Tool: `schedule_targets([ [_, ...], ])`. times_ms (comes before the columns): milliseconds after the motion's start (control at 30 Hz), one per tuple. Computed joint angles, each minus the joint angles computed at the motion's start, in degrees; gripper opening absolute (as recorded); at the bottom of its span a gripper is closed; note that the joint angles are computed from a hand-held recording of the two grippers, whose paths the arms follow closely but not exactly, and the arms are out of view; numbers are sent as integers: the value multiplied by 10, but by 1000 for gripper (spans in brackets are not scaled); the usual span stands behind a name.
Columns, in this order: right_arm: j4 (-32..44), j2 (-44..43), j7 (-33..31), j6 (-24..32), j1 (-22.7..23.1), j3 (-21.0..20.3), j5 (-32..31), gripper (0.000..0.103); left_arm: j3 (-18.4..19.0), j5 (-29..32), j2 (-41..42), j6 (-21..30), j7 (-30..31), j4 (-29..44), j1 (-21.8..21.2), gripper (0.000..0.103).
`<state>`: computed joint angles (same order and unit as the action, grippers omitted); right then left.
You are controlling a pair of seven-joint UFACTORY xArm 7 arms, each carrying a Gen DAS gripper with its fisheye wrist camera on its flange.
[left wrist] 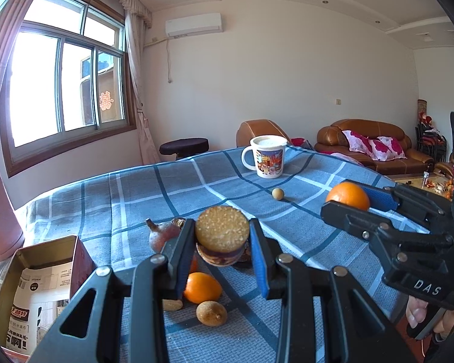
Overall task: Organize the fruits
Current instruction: 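Lift the orange with the right tool while the left tool lifts the jar toward the tin, then lower the orange into the tin with the right tool while the left tool releases the jar there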
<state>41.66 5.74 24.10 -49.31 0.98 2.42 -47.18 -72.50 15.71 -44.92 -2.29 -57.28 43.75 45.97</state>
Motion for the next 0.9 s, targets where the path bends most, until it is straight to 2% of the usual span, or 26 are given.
schedule_targets([
  [367, 36, 4, 18, 20, 15, 12, -31, 42, 36, 1, -7, 25, -10, -24, -22, 36],
  [900, 111, 21, 49, 65, 50, 35, -86, 42, 122, 25, -31, 53, -47, -89, -71, 36],
])
